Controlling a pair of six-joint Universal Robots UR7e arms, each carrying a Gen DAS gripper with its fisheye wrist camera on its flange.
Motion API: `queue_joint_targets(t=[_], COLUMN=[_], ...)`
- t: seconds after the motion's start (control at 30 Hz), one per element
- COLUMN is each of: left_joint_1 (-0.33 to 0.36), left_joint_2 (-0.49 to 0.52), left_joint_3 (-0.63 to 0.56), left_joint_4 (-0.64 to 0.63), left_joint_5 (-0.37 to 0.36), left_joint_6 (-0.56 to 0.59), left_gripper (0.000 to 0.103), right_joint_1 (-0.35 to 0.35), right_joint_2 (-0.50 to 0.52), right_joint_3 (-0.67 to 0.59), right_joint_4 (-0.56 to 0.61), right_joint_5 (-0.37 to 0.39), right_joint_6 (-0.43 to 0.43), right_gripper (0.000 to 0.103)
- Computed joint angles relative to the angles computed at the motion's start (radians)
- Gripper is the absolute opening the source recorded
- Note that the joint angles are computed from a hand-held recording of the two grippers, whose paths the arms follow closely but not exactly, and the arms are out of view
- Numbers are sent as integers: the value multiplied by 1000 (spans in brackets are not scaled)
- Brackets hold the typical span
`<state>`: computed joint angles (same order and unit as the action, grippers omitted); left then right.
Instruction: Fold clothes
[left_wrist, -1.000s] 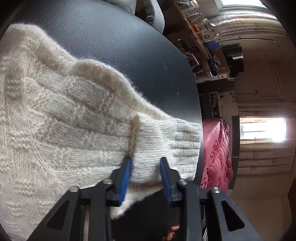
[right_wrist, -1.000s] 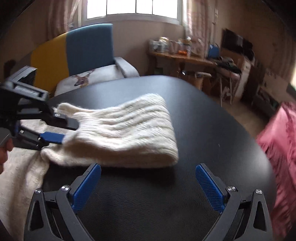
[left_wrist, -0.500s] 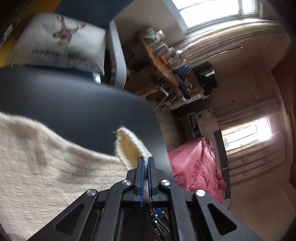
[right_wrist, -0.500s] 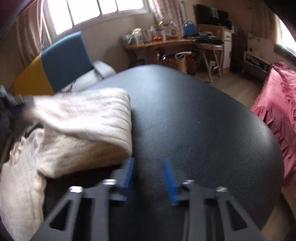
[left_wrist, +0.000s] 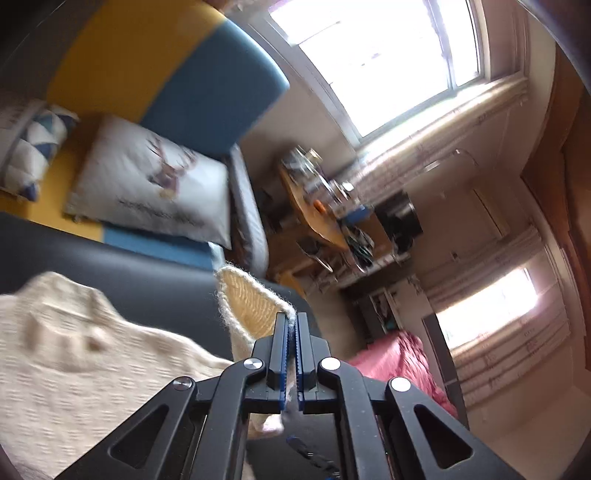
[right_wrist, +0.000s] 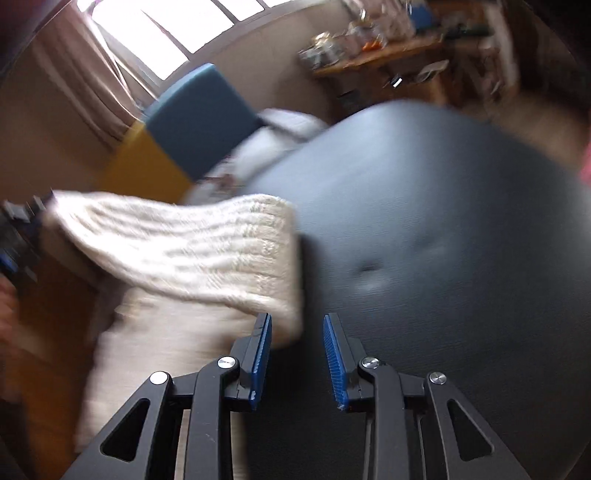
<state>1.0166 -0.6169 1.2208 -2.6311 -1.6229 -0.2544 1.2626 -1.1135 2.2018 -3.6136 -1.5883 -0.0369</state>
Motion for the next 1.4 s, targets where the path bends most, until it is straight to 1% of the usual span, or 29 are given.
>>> queue_joint_targets(t=[0.03,0.07,0.1,0.13,0.2,0.27,0.33,0.4,0.43,0.57,0.67,0.73,0.8,0.87,0.9,0.97,1.0,1.03,1.07,1.1,1.13,1.17,1.2,1.23,1.3,1.37,1.4], left_joint_1=[9,18,27,37,55,78,101,123,134,161,178,189,205,216,227,245,255,267,278,292,309,330,348,360,369,374,378], left_joint_2=[-20,-36,-49,-63,-88,-106,-117,-131,-137,-152,-186,-212,-230,-232,-227,-217,-214,-213,-214,-217,-220,-220,-219,-220,-226,-231,-230], left_joint_3=[17,30,39,50,70,86,99,114,120,135,180,218,253,270,273,285,292,299,307,318,324,323,319,316,315,317,314], left_joint_4=[-8,-13,-14,-14,-12,-9,-10,-9,-8,5,-31,-57,-62,-43,-21,16,26,31,28,12,-3,-10,-14,-16,-25,-34,-33], left_joint_5=[13,23,30,42,62,70,73,70,68,72,69,89,135,214,249,313,323,314,300,270,224,161,114,87,84,87,81], left_joint_6=[0,0,3,7,13,14,14,13,12,38,62,71,69,70,67,71,71,68,65,60,54,40,20,0,-21,-28,-31], left_gripper=[2,2,2,2,2,2,2,2,2,2,2,2,2,2,2,2,2,2,2,2,2,5,8,16,18,24,25], right_joint_1=[-12,-24,-36,-37,-29,-27,-26,-28,-26,-8,3,11,20,27,34,53,60,68,81,96,109,117,122,124,117,106,101], right_joint_2=[5,14,28,46,85,129,167,203,217,243,244,239,229,233,238,249,253,258,261,263,265,266,266,267,267,264,264], right_joint_3=[-2,-9,-21,-34,-58,-81,-101,-114,-119,-138,-145,-150,-153,-161,-167,-180,-186,-191,-197,-203,-209,-211,-209,-208,-205,-202,-202], right_joint_4=[15,36,58,63,60,49,27,-2,-12,-22,-22,-10,22,42,52,64,66,68,74,82,91,95,95,93,86,83,84], right_joint_5=[86,166,244,286,320,360,382,410,412,374,336,323,311,294,271,190,157,124,79,25,-19,-49,-75,-89,-78,-51,-41], right_joint_6=[33,65,97,122,167,223,273,318,336,359,367,353,324,304,294,275,260,246,227,205,186,168,151,141,147,171,179], right_gripper=[32,40,44,52,62,62,63,65,67,70,73,75,79,80,80,79,77,69,64,54,46,39,37,34,34,34,34])
